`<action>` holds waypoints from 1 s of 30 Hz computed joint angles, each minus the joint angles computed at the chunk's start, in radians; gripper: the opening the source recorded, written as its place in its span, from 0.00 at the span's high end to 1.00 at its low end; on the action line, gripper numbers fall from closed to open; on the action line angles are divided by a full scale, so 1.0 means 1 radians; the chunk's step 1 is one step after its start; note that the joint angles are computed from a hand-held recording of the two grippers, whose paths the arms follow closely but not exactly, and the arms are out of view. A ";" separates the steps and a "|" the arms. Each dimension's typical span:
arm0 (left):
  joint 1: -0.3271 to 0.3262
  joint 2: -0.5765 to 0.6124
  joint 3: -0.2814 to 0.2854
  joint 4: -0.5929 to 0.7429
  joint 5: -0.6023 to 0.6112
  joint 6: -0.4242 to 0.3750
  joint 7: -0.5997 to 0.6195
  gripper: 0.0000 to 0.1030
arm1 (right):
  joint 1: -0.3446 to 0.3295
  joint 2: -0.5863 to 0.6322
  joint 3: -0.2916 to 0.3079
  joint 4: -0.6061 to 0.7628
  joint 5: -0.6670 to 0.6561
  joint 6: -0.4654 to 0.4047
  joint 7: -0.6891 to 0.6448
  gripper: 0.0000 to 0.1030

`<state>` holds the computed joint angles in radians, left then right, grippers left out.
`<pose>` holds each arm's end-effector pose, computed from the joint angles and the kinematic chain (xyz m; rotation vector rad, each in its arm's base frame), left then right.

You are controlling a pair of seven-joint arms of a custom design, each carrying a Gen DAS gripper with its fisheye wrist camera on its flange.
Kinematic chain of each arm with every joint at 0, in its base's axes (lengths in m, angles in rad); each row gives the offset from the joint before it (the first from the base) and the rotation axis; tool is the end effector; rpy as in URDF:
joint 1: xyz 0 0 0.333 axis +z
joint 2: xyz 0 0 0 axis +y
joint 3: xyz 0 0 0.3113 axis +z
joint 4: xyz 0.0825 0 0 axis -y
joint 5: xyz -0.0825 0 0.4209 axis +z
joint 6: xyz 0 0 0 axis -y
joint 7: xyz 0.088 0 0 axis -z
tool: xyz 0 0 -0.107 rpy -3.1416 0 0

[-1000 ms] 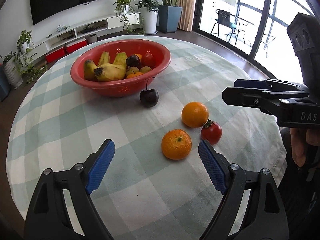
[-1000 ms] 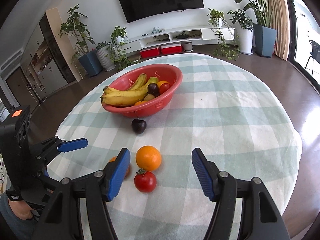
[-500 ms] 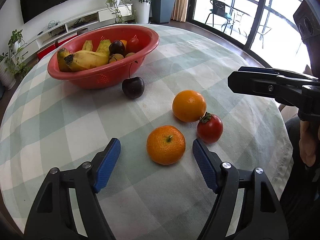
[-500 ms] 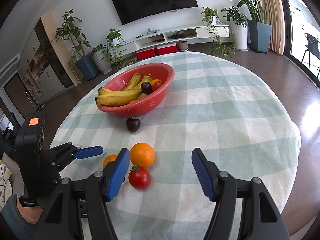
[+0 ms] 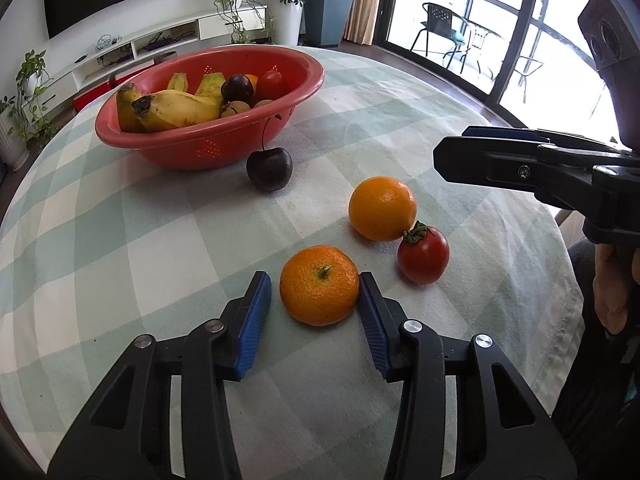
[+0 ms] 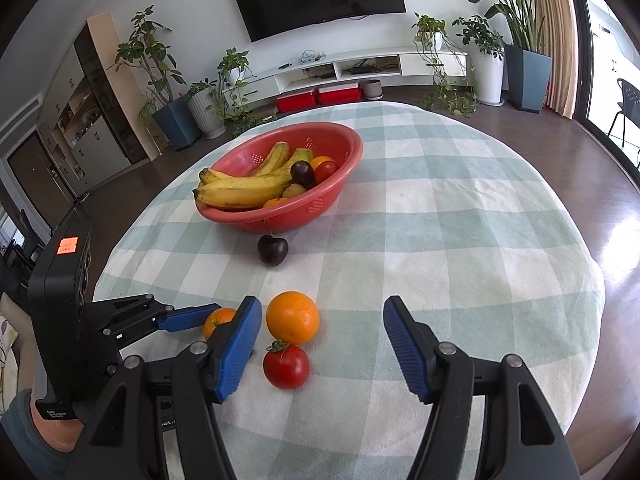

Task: Organize fruits
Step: 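Lower the left tool onto a tangerine and close its fingers, then lift the tangerine with the left tool while the right tool grasps a dark plum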

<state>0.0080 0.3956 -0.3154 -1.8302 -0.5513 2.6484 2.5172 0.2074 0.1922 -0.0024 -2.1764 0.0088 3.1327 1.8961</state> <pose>0.6779 -0.1821 0.3435 -1.1151 2.6298 -0.8909 0.6179 0.1277 0.3628 -1.6066 1.8282 -0.4827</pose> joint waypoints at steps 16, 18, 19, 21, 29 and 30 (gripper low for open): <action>0.078 -0.006 0.008 0.024 -0.182 -0.044 0.010 0.65 | 0.008 0.221 0.024 0.306 -0.029 -0.143 -0.090 0.38; 0.079 -0.007 0.014 0.025 -0.189 -0.043 0.005 0.65 | 0.012 0.256 0.024 0.357 -0.025 -0.179 -0.102 0.39; 0.078 -0.006 0.016 0.027 -0.188 -0.041 0.003 0.65 | 0.013 0.272 0.024 0.379 -0.024 -0.191 -0.108 0.41; 0.080 -0.012 0.020 0.021 -0.188 -0.041 0.005 0.65 | 0.024 0.297 0.016 0.415 -0.030 -0.211 -0.113 0.41; 0.080 -0.007 0.022 0.025 -0.200 -0.039 -0.002 0.65 | 0.045 0.354 -0.004 0.495 -0.048 -0.283 -0.122 0.56; 0.080 -0.008 0.021 0.023 -0.201 -0.038 -0.001 0.65 | 0.052 0.358 -0.011 0.500 -0.056 -0.292 -0.118 0.57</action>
<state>0.0884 0.3879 -0.2944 -1.8075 -0.7526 2.6108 2.5162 0.2594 0.5507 -0.0132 -1.6762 -0.0474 2.8411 1.7785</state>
